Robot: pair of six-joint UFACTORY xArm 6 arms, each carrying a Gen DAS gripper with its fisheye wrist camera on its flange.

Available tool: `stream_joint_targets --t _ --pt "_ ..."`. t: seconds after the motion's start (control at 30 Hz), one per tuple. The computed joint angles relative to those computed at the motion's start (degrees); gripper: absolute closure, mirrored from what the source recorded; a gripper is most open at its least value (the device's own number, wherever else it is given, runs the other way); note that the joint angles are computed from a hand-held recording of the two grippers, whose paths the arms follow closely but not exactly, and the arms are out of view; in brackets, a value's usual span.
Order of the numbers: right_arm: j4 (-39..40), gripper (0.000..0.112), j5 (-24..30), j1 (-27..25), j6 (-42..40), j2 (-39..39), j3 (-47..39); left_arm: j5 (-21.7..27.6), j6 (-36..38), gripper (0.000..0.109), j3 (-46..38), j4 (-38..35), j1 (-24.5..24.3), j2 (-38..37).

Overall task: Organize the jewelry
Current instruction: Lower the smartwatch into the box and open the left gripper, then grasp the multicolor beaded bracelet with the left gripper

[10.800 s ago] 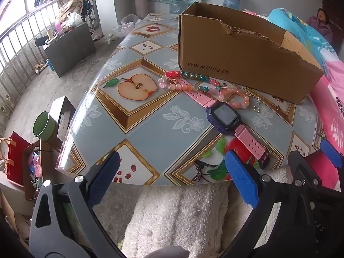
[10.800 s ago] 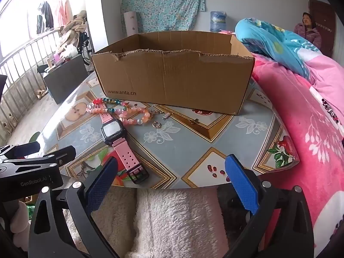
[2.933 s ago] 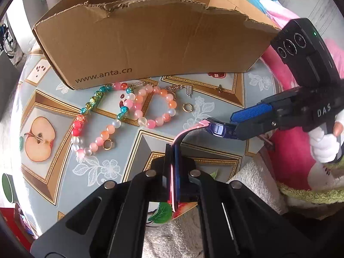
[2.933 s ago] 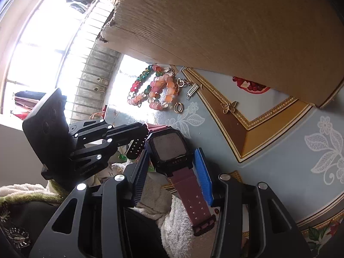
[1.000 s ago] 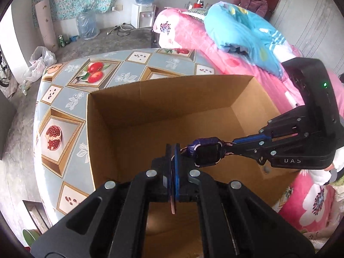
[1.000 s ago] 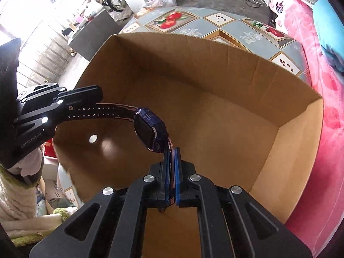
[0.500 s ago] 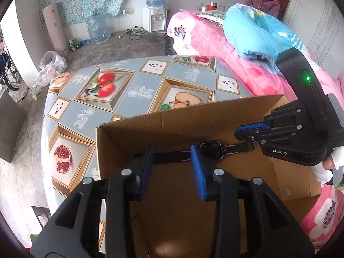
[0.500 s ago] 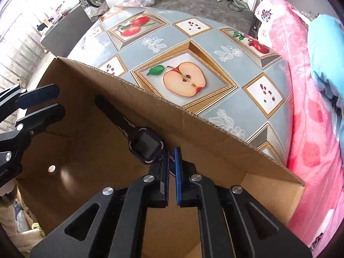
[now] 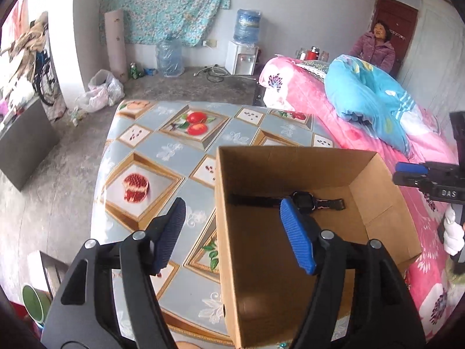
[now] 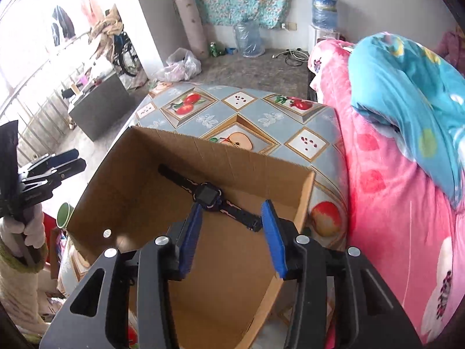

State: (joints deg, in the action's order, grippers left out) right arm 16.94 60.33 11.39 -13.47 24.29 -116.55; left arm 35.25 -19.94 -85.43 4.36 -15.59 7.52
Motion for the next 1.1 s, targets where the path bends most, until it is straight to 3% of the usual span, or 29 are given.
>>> stream_joint_targets --t 0.1,0.17,0.37,0.5,0.63,0.8,0.97,1.1 --pt "2.0 0.069 -5.2 -1.4 2.3 -8.2 12.9 -1.6 -1.9 0.044 6.2 -4.0 1.1 -3.7" --pt "6.5 0.069 -8.3 -2.2 1.4 -13.8 20.8 -3.5 -5.4 0.044 11.2 -2.8 1.3 -7.2" --pt "13.2 0.069 -17.8 0.5 -7.6 -31.2 42.8 -9.7 -18.2 0.044 29.9 8.5 0.5 -22.2" --pt "18.1 0.069 -17.6 3.2 -11.2 -36.5 51.5 -9.6 -24.4 0.044 38.8 12.9 -1.8 -29.0" --pt "19.8 0.069 -16.8 6.8 -8.0 -35.9 55.5 -8.6 -28.9 0.044 43.1 16.3 -4.9 -29.8" --pt "19.9 0.069 -13.6 10.5 -5.3 -32.2 54.5 -3.9 -31.7 0.044 41.0 24.4 -8.9 -24.5" --pt "16.1 0.069 -13.3 12.9 -4.3 -32.1 54.7 -3.1 -29.1 0.067 39.2 24.4 -9.9 -21.2" --pt "15.5 0.069 -13.6 13.1 -4.0 -32.1 54.5 -3.1 -27.1 0.071 37.8 25.1 -10.3 -19.5"
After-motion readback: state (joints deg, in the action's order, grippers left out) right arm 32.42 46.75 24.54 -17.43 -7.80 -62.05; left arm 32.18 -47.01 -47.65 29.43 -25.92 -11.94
